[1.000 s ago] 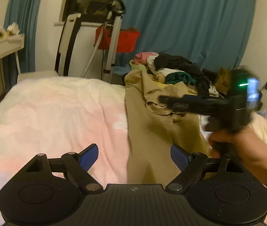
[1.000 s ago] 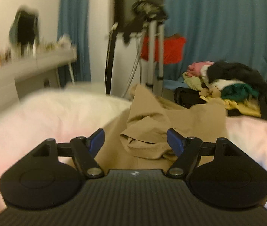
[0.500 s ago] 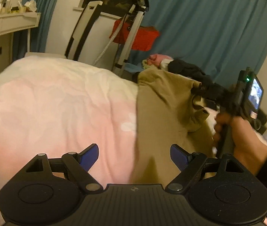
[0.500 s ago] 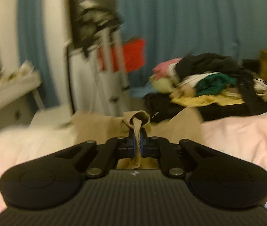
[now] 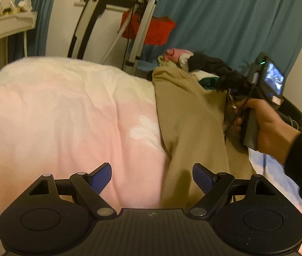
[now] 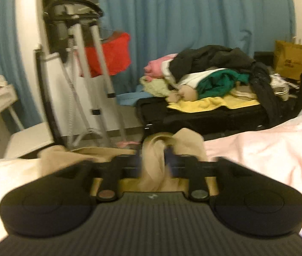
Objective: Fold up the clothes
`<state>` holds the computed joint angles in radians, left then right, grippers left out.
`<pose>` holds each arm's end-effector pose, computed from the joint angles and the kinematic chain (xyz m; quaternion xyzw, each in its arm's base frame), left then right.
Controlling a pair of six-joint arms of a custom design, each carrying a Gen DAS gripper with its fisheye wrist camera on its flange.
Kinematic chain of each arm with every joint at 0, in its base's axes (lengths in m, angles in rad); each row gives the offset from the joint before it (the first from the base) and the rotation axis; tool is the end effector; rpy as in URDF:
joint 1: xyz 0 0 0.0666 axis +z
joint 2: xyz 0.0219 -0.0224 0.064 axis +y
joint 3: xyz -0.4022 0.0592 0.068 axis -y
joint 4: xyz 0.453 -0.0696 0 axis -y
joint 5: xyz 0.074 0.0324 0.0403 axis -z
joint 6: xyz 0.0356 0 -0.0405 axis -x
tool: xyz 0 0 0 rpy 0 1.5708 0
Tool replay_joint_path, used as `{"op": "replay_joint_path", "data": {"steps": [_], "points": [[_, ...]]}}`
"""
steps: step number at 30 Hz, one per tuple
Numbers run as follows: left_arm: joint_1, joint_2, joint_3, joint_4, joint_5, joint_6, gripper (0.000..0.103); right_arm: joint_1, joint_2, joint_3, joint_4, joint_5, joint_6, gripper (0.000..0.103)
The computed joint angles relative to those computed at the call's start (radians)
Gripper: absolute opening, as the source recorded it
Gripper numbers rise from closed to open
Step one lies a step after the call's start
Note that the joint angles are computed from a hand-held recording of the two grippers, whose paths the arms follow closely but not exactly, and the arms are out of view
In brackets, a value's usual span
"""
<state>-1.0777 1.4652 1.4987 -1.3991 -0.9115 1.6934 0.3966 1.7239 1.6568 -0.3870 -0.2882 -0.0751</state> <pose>0.2702 -0.4442 0.4591 -0.3136 0.8376 -0.0097 0.4473 0.6415 0.2792 0.4397 -0.2094 0.8163 0.2409 0.4813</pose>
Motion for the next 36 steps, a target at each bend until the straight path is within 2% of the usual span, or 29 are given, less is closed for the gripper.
{"op": "replay_joint_path", "data": {"steps": [1, 3, 7, 11, 15, 19, 20, 21, 25, 27, 28, 29, 32, 33, 34, 36], "points": [[0.001, -0.003, -0.002, 0.009, 0.005, -0.007, 0.085, -0.008, -0.032, -0.03, 0.006, -0.025, -0.009, 0.089], [0.0, -0.008, -0.005, 0.023, 0.017, -0.012, 0.085, -0.028, -0.108, -0.1, 0.008, -0.083, -0.023, 0.087], [-0.01, -0.047, -0.039, 0.102, 0.049, -0.015, 0.085, -0.095, -0.317, -0.28, -0.071, -0.227, -0.066, 0.087], [-0.034, -0.069, -0.047, 0.129, 0.079, -0.025, 0.085, -0.194, -0.506, -0.428, -0.279, -0.376, -0.067, 0.087], [-0.064, -0.1, -0.071, 0.18, 0.156, -0.003, 0.085, -0.313, -0.637, -0.523, -0.555, -0.502, 0.01, 0.088], [-0.099, -0.116, -0.099, 0.217, 0.283, 0.106, 0.083, -0.448, -0.691, -0.607, -0.772, -0.659, 0.074, 0.087], [-0.105, -0.116, -0.101, 0.213, 0.309, 0.133, 0.081, -0.473, -0.695, -0.623, -0.809, -0.666, 0.084, 0.084], [-0.112, -0.116, -0.104, 0.21, 0.327, 0.163, 0.08, -0.492, -0.689, -0.63, -0.856, -0.664, 0.098, 0.076], [-0.13, -0.141, -0.135, 0.251, 0.366, 0.266, 0.069, -0.519, -0.641, -0.636, -1.023, -0.703, 0.152, 0.074], [-0.14, -0.149, -0.148, 0.291, 0.39, 0.285, 0.058, -0.495, -0.64, -0.633, -1.087, -0.68, 0.243, 0.074], [-0.145, -0.148, -0.149, 0.303, 0.409, 0.289, 0.046, -0.484, -0.646, -0.634, -1.102, -0.667, 0.277, 0.074], [-0.15, -0.141, -0.142, 0.301, 0.426, 0.294, 0.034, -0.475, -0.655, -0.635, -1.103, -0.652, 0.296, 0.072], [-0.176, -0.109, -0.088, 0.223, 0.418, 0.301, 0.012, -0.468, -0.649, -0.624, -1.137, -0.625, 0.347, 0.042], [-0.186, -0.101, -0.069, 0.199, 0.406, 0.304, 0.011, -0.472, -0.643, -0.619, -1.153, -0.62, 0.367, 0.023], [-0.196, -0.096, -0.051, 0.178, 0.39, 0.308, 0.009, -0.478, -0.644, -0.616, -1.16, -0.617, 0.388, 0.014], [-0.218, -0.085, -0.019, 0.139, 0.357, 0.318, 0.008, -0.488, -0.659, -0.612, -1.153, -0.629, 0.407, 0.011]]}}
